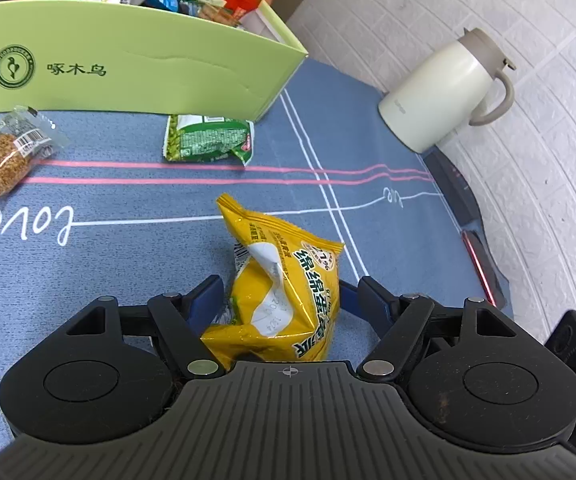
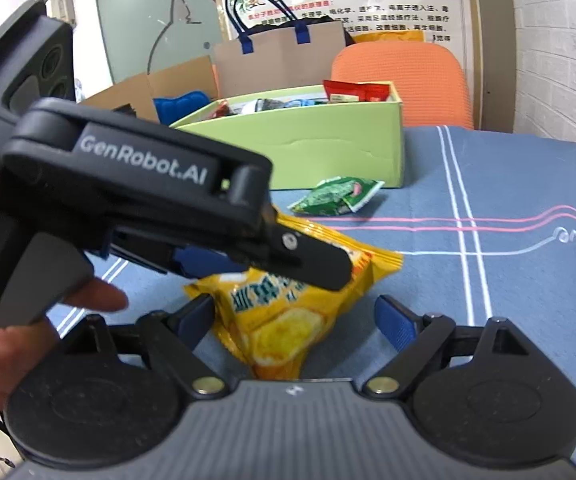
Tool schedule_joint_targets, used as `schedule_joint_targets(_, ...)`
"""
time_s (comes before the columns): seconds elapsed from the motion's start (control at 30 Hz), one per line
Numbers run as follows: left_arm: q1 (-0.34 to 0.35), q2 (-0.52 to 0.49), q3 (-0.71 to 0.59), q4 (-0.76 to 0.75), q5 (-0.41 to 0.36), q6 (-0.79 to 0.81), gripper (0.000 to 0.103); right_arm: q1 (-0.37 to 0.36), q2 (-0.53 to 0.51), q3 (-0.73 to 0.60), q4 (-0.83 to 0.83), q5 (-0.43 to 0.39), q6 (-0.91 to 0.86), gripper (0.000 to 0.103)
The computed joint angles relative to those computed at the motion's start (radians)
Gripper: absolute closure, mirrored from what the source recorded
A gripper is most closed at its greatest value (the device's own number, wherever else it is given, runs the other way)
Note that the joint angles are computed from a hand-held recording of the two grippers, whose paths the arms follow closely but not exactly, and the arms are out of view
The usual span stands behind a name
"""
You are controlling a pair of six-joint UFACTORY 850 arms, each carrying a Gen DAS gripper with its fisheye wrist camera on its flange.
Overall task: Organize snacks
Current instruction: 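Close the left gripper on the yellow chip bag and lift it, then carry the chip bag over the green box and open the left gripper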
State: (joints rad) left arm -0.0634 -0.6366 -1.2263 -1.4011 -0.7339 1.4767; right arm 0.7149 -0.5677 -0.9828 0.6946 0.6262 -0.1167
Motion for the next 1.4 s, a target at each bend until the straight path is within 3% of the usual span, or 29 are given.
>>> schedule_joint_targets(0.23, -0.008, -0.003, -0.009, 0.005, 0.021, 0.003, 0.042, 0.018, 0.03, 0.051, 0.014, 0.022, 0.036, 0.014)
schedule_joint_targets(0.33, -0.013, -0.011, -0.034, 0.027, 0.029, -0.002, 0.036, 0.016, 0.018, 0.034, 0.012, 0.015, 0.033, 0.014)
schedule_joint_targets(0.47, -0.012, -0.054, -0.092, 0.088, -0.035, -0.044, 0.029, -0.005, -0.012, -0.006, -0.02, -0.015, 0.067, 0.015)
schedule_joint_targets(0.5, -0.014, -0.066, -0.102, 0.111, -0.046, -0.069, 0.035, -0.009, -0.019, -0.015, -0.029, -0.023, 0.076, 0.015)
schedule_joint_targets(0.53, -0.016, -0.075, -0.108, 0.127, -0.052, -0.08, 0.042, -0.008, -0.026, -0.02, -0.027, -0.014, 0.067, 0.022)
schedule_joint_targets(0.6, -0.024, -0.055, -0.07, 0.077, 0.007, -0.013, 0.069, -0.001, -0.034, -0.03, 0.004, -0.004, 0.021, 0.034)
schedule_joint_targets(0.63, -0.022, -0.046, -0.058, 0.057, 0.013, 0.003, 0.07, 0.005, -0.034, -0.032, 0.049, 0.011, -0.03, 0.039)
schedule_joint_targets(0.7, -0.009, -0.026, -0.044, 0.007, -0.011, 0.028, 0.071, 0.005, -0.019, -0.026, 0.044, 0.021, -0.054, 0.04)
schedule_joint_targets(0.83, 0.008, -0.006, -0.1, -0.08, -0.041, 0.067, 0.07, -0.011, 0.004, -0.07, 0.053, 0.061, -0.199, 0.04)
schedule_joint_targets(0.97, 0.003, -0.048, -0.25, -0.121, 0.012, 0.061, 0.069, -0.088, -0.031, -0.205, -0.042, 0.033, -0.257, 0.04)
schedule_joint_targets(1.17, 0.005, -0.212, -0.533, -0.018, 0.107, -0.123, 0.066, -0.19, -0.182, -0.489, -0.161, -0.146, -0.262, 0.04)
schedule_joint_targets(1.27, 0.01, -0.259, -0.597, -0.077, 0.176, -0.081, 0.046, -0.213, -0.254, -0.599, -0.119, -0.203, -0.332, 0.037)
schedule_joint_targets(1.3, 0.013, -0.254, -0.588, -0.116, 0.205, -0.051, 0.044, -0.214, -0.263, -0.616, -0.08, -0.204, -0.369, 0.035)
schedule_joint_targets(1.4, 0.05, -0.217, -0.525, -0.266, 0.166, 0.071, 0.039, -0.216, -0.222, -0.551, -0.104, -0.118, -0.314, 0.028)
